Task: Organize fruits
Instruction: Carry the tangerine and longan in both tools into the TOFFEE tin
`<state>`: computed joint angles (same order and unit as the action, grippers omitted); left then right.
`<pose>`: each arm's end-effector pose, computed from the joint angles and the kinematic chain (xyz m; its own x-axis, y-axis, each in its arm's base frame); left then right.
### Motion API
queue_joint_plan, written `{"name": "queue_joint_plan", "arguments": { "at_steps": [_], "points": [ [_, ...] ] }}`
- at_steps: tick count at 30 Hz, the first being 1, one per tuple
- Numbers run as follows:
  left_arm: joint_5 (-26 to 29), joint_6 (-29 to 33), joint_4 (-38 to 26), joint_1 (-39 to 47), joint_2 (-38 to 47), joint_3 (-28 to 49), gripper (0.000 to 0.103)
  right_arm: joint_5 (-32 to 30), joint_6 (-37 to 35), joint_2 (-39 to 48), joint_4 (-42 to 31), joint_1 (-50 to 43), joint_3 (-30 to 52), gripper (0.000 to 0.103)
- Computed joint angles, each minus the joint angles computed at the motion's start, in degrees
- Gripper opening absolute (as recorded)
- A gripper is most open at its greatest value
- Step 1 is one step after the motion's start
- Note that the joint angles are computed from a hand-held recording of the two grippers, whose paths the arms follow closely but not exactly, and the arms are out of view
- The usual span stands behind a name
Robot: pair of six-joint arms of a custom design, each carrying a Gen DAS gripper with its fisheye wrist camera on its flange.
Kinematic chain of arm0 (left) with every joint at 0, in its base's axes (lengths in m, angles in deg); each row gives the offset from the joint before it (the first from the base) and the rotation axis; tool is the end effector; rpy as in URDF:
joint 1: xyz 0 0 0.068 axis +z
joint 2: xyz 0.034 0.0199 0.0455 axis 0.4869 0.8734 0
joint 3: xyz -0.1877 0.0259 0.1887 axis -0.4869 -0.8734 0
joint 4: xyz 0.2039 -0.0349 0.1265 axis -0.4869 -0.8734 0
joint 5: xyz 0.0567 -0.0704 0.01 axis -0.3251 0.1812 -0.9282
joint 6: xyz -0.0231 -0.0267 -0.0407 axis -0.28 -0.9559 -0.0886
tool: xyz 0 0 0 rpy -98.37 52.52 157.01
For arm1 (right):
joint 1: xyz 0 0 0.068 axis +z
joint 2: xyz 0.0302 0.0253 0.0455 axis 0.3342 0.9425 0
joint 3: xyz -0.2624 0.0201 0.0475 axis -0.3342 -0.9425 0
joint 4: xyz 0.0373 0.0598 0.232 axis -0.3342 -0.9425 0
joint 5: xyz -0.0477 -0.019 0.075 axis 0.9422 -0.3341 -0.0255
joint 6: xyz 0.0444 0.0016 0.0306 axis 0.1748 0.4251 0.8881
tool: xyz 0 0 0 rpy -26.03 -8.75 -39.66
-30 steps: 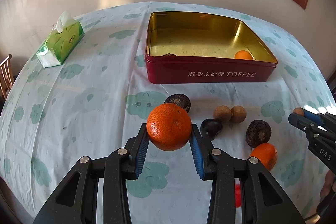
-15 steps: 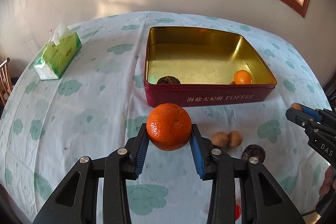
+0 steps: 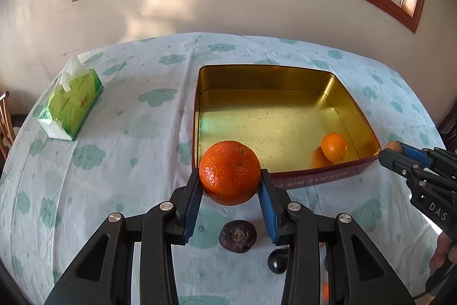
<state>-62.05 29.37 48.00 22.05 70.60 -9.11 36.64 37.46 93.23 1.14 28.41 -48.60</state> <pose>0.3593 -0.0534 0.0860 -0.7149 0.3164 -0.6235 0.4427 0.8951 -0.0534 0.2777 0.0377 0.0865 -0.7678 0.1375 -0.6257 0.1487 0.9883 0.0348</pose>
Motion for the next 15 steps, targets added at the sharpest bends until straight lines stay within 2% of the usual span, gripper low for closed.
{"name": "queue_joint_plan", "arguments": {
  "at_steps": [15],
  "points": [
    [-2.48,-1.13,-4.06,-3.62,8.37,10.04,0.040,-2.42,-2.63,11.83,-3.33,-2.16,12.59,0.025]
  ]
}}
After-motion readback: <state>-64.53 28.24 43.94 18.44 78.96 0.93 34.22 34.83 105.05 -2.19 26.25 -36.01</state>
